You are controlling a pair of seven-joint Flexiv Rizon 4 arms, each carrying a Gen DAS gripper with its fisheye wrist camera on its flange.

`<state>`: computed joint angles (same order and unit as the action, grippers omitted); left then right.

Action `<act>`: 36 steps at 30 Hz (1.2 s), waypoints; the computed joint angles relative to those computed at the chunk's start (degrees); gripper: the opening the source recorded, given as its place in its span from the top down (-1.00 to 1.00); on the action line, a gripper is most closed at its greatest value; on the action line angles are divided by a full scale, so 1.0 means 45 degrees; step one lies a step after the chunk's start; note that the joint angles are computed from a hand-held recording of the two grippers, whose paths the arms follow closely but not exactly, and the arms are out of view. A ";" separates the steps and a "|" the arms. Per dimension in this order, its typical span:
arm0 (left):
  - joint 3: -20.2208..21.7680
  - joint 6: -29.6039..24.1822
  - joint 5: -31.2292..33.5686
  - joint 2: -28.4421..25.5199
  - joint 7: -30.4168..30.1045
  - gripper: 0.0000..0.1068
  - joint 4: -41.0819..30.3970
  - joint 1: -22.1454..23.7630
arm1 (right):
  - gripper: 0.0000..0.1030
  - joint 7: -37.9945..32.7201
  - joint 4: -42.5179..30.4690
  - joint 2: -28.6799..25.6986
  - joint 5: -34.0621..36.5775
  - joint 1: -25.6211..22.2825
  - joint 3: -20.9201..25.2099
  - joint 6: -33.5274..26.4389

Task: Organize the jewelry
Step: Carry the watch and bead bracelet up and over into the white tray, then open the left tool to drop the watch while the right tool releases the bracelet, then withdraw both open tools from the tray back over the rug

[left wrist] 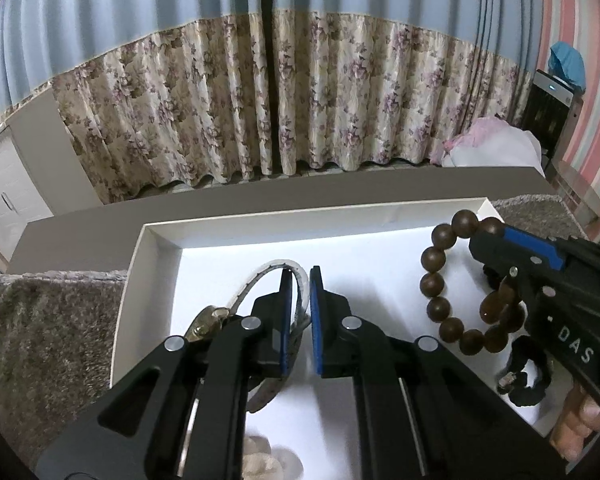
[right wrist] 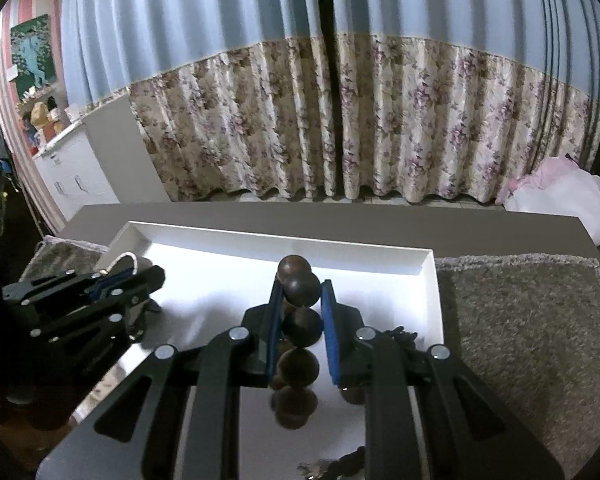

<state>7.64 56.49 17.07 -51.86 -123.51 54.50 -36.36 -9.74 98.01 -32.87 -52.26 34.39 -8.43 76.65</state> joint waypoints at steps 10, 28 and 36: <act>-0.0097 -0.0619 -0.0170 -0.0405 0.0274 0.83 -0.0698 0.0190 | 0.64 -0.1125 -0.0280 -0.0308 0.1238 -0.0310 0.0565 -0.0616; -0.0192 0.0805 -0.0877 0.0461 -0.0113 0.29 0.0739 0.0646 | 0.57 0.0199 0.0313 0.0403 0.0040 0.0196 -0.0461 0.0047; 0.0549 0.1326 0.0181 0.2427 -0.1084 0.23 0.2918 0.0370 | 0.57 0.1654 0.1434 0.1716 -0.2027 -0.0186 -0.0094 -0.0188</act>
